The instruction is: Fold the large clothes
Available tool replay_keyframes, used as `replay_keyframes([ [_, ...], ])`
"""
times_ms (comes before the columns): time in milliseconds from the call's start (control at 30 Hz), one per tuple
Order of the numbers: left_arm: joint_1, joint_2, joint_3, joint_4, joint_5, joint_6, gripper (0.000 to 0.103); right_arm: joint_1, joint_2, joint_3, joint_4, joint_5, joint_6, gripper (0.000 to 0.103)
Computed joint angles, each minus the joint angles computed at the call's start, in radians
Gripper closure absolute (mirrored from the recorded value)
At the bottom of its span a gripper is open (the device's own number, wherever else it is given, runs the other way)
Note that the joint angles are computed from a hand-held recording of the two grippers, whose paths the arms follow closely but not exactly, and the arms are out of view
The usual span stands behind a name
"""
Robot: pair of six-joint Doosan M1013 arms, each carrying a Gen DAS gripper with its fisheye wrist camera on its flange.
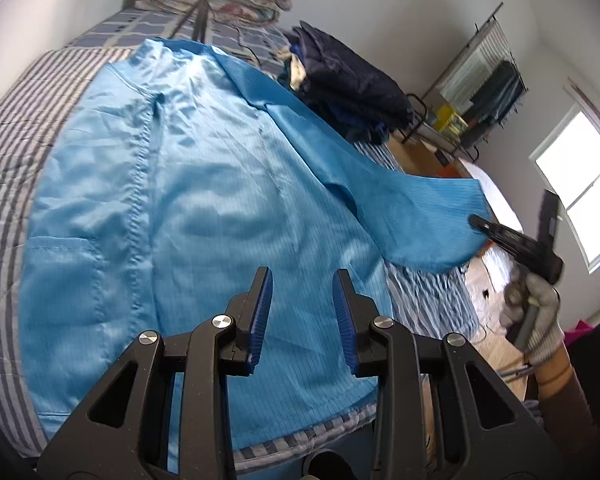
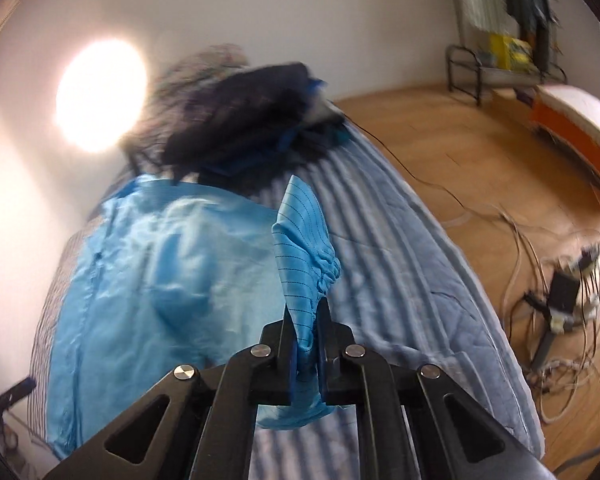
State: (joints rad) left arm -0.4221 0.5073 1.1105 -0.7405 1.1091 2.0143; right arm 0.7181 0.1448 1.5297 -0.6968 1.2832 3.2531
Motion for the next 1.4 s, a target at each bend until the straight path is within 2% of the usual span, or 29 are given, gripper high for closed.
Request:
replay_keyframes([
  [100,0.013,0.000,-0.005,-0.013,-0.017,-0.027,0.072,0.024,0.028,-0.057,-0.036,-0.037,-0.068,0.098],
  [233,0.032,-0.004,-0.003,-0.018,-0.059,-0.081,0.072,0.044,0.065,-0.115,-0.031,-0.148,-0.168,0.098],
  [333,0.053,0.001,-0.009,-0.033,-0.058,-0.128,0.072,0.047,0.103,-0.158,0.048,-0.257,-0.273,0.098],
  [467,0.071,0.004,-0.008,-0.028,-0.078,-0.175,0.072,0.052,0.167,-0.220,0.186,-0.334,-0.460,0.098],
  [633,0.080,0.006,0.000,0.002,-0.091,-0.223,0.072,0.057,0.248,-0.296,0.401,-0.365,-0.738,0.098],
  [833,0.075,0.014,-0.002,0.059,-0.067,-0.252,0.072,0.059,0.308,-0.340,0.605,-0.300,-1.000,0.098],
  [933,0.069,0.020,-0.004,0.083,-0.051,-0.256,0.072,0.056,0.310,-0.333,0.635,-0.281,-1.012,0.098],
  [967,0.068,0.020,-0.002,0.084,-0.047,-0.252,0.072,0.055,0.300,-0.318,0.650,-0.294,-1.020,0.094],
  [1033,0.065,0.019,0.001,0.084,-0.040,-0.240,0.072,0.057,0.287,-0.304,0.648,-0.293,-1.011,0.078],
  [1067,0.063,0.018,0.004,0.081,-0.036,-0.232,0.072,0.056,0.273,-0.291,0.652,-0.311,-1.007,0.066],
  [1300,0.043,0.002,0.034,0.068,0.006,-0.135,0.072,0.038,0.175,-0.173,0.641,-0.495,-0.924,0.066],
  [1400,0.026,-0.008,0.056,0.065,0.041,-0.082,0.071,0.032,0.138,-0.128,0.546,-0.522,-0.775,0.066],
])
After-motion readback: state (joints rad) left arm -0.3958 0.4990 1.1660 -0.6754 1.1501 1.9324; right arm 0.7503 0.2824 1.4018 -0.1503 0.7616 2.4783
